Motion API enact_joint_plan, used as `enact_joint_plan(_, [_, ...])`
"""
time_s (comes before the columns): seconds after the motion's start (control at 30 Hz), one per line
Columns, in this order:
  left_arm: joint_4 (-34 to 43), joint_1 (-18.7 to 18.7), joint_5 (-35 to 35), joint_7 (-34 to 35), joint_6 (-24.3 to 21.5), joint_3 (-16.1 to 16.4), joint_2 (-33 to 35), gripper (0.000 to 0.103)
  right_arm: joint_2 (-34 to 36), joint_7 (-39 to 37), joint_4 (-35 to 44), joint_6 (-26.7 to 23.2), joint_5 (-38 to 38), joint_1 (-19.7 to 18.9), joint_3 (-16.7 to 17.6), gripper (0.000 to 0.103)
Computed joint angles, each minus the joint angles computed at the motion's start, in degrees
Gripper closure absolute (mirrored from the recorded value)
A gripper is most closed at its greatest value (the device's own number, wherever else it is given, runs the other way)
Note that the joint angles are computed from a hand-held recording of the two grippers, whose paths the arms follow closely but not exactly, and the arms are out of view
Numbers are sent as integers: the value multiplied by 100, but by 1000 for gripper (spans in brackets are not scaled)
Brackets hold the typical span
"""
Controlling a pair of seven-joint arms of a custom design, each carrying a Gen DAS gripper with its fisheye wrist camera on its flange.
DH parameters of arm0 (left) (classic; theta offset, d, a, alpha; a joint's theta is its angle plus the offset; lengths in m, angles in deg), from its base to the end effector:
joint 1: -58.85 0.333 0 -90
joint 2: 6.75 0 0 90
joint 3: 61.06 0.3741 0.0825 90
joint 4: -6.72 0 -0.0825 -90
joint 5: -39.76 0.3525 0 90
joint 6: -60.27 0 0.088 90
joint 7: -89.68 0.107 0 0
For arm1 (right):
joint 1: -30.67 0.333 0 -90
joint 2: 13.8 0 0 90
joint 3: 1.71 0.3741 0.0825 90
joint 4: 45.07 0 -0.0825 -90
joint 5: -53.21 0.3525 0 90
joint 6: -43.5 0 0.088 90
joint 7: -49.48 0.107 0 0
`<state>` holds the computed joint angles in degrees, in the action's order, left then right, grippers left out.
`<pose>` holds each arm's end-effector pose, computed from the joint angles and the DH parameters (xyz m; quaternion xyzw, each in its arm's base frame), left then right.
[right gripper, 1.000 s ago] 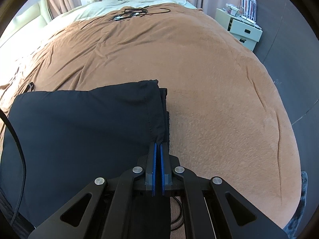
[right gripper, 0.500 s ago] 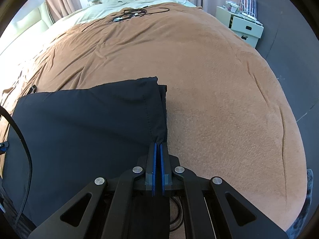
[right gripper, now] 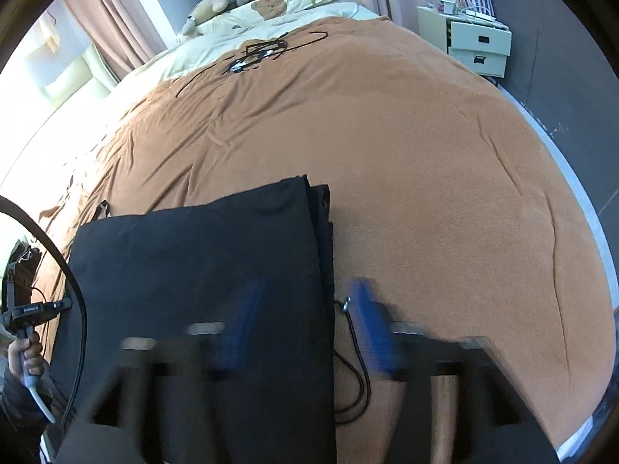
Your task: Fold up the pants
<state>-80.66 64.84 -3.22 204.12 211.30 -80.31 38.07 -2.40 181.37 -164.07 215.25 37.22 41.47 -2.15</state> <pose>0.7474 -0.0930 0.3050 0.6892 -0.6278 0.3485 0.0967 0.5981 0.1298 0.4935 -0.5590 0.7488 -0.1774 0.3088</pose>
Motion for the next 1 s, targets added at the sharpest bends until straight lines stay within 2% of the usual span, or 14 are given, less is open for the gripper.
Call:
enact_joint_plan(0.03, [-17,3,0,17,20,-3,-18,99,22,-162,10,-66,186,-104,133,31])
enact_joint_plan(0.13, [-28,-41,44,-35,53,37,-58,100,238,-1297,121,-384,1599,-773,967,31])
enact_joint_plan(0.2, [-35,-75,94,-93,67,68,-98,100,360,-1860,166,-463,2267,-992,1242,33])
enact_joint_plan(0.3, [-27,-125,198,-124,120,102,-142,100,419,-2950,91,-134,3527,-1464,1870,56])
enact_joint_plan(0.33, [-38,-108,199,-111,124,85,-166,100,405,-3027,86,-135,3602,-1492,1902,60])
enact_joint_plan(0.43, [45,-83,232,-141,40,83,-177,100,355,-3084,96,-223,3652,-1210,1578,61])
enact_joint_plan(0.57, [31,-81,283,-109,75,113,-265,100,327,-3163,73,-168,3778,-987,1417,66])
enact_joint_plan(0.7, [61,-24,306,-132,37,158,-318,100,350,-3345,85,-126,4013,-969,1491,73])
enact_joint_plan(1.0, [61,160,382,-202,-108,316,-429,100,745,-3143,644,-272,3697,-654,1407,74])
